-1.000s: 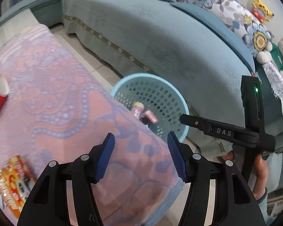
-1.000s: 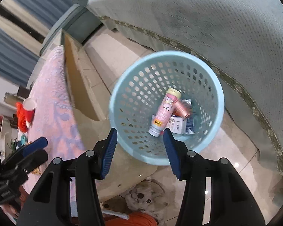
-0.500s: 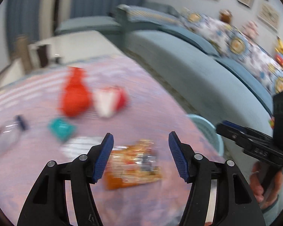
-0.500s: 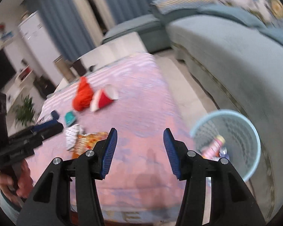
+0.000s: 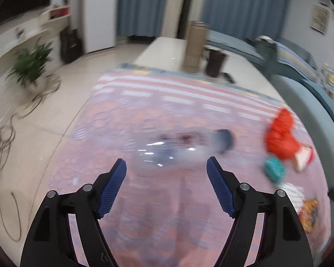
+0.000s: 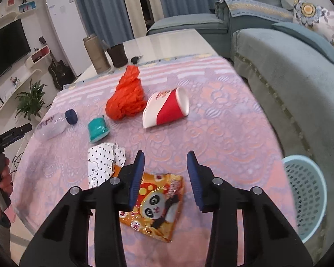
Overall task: Collect trash
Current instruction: 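Grasp the red-and-white paper cup with the right tool while the left tool grasps the clear milk bottle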
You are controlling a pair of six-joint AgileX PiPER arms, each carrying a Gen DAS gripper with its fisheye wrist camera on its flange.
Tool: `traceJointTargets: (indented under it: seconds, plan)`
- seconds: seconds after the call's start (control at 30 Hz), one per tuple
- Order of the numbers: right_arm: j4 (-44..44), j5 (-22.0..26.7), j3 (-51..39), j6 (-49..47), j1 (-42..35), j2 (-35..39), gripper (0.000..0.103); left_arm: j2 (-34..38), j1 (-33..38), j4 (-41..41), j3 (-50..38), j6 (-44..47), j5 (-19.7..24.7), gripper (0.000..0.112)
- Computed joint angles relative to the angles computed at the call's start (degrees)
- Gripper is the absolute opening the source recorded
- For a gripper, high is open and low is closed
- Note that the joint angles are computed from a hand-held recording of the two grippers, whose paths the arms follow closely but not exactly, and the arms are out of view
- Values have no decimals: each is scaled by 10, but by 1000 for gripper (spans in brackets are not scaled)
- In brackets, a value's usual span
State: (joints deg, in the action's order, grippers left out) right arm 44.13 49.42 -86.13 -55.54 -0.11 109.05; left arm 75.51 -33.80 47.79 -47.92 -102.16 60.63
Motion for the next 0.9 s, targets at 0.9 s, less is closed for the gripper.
traceJointTargets:
  seconds: [0.9]
  plan:
    - [-107,-20,-130,120,68,64,66,110,-35,9,-131,133,-95,86]
